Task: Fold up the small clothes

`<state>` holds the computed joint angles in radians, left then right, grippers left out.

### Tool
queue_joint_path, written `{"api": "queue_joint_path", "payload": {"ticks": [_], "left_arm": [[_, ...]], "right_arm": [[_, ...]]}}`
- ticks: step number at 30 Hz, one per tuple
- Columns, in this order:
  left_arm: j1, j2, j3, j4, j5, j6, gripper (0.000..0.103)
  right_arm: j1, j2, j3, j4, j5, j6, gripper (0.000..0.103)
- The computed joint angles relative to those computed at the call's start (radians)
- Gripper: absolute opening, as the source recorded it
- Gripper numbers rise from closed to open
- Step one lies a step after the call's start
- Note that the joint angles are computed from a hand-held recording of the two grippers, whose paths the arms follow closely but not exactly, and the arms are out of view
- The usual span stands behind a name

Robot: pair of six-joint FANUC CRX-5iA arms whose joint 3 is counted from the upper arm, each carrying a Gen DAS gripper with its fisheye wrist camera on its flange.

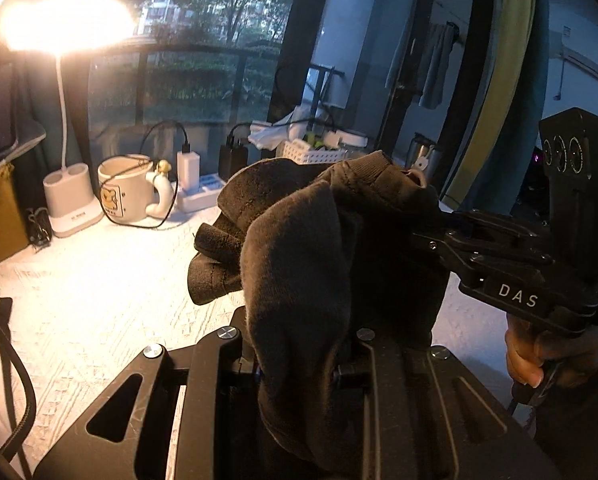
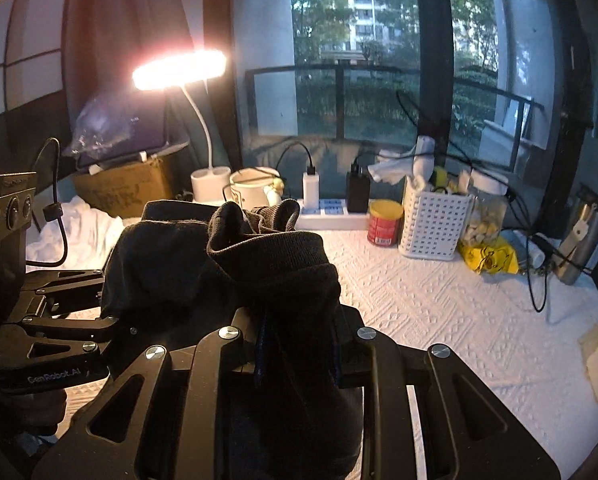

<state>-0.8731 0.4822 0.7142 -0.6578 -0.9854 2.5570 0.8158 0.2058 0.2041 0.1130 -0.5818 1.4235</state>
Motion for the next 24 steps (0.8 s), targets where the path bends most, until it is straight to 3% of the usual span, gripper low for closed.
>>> {"api": "queue_joint_path", "payload": {"ticks": [5,24], "left_arm": [[-0.039,-0.017,0.004,-0.068,-0.018,0.025,0.021],[-0.205,-0.094,-0.024,-0.353,-0.112,0.148,0.021]], "right_arm": [[0.022,-0.063,-0.069,0.062,0.052,-0.046,0.024],[0.129,-0.283,-0.341,0.507,0.241,-0.391,0.024]]}}
